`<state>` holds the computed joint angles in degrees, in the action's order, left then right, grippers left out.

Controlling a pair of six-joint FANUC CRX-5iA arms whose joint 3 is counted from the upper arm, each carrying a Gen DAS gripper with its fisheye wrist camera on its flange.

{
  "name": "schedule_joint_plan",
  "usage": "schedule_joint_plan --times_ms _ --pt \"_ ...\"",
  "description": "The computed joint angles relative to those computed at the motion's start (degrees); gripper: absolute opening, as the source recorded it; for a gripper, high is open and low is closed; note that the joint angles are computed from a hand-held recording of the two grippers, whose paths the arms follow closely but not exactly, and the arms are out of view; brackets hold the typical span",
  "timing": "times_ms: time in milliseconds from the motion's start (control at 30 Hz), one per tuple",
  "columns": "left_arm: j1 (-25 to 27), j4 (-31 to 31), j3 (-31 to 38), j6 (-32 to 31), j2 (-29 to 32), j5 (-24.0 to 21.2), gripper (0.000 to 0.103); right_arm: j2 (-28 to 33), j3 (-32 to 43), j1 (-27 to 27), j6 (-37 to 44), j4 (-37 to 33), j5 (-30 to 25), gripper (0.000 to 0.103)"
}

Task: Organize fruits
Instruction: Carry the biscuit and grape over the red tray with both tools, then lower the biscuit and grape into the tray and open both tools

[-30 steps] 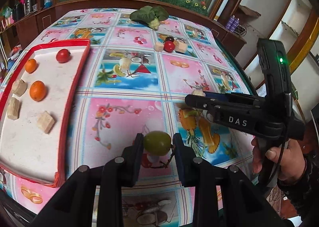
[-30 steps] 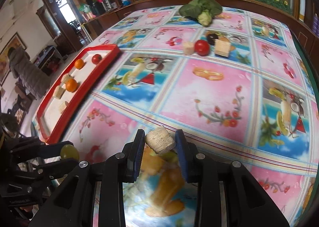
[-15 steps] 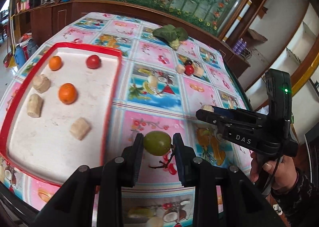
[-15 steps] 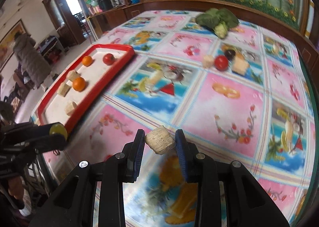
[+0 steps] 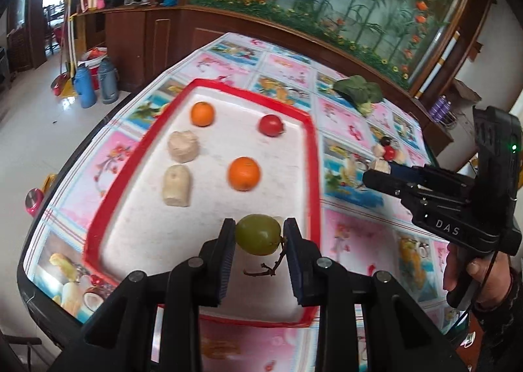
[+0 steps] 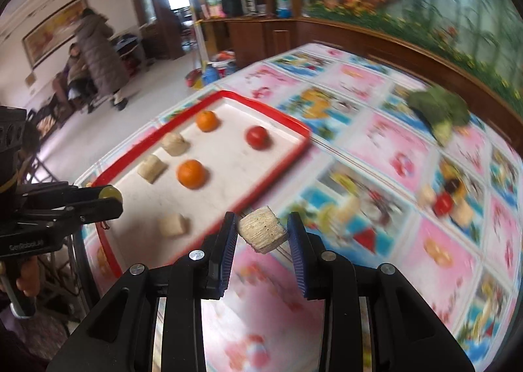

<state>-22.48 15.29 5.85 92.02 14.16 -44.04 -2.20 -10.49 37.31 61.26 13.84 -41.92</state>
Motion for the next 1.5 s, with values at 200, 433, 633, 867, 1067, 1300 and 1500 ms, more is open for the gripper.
schedule_joint_plan --times_ms 200,433,633,867,1067,1300,1500 --pt "1.5 -0.9 -1.3 2.0 0.4 -0.4 0.032 5.9 5.0 1.1 5.5 -2.0 1.0 0.031" --pt "2.1 -1.2 -1.8 2.0 1.0 -0.5 0.032 10.8 8.7 1.0 6.7 -3.1 0.5 0.031" --pt "2.4 -1.5 -1.5 1.6 1.5 -0.7 0.032 13.2 10.7 0.7 7.8 -4.1 -1.3 0.031" --pt "1.9 -5.8 0.9 3.8 2.8 -2.2 0.033 15.0 12.4 0.5 8.3 -5.7 -1.9 0.031" --pt "1.6 -7.5 1.7 5.0 3.6 -2.3 0.033 15.6 12.8 0.1 8.0 -6.3 -1.6 0.031" --pt "0.8 -10.3 2.9 6.4 3.9 -3.1 0.033 15.8 12.4 0.3 8.3 -5.4 -1.7 0.033" --pt "1.2 -9.5 3.1 6.7 3.9 -4.2 0.038 16.1 12.5 0.7 8.1 -4.1 -2.3 0.034"
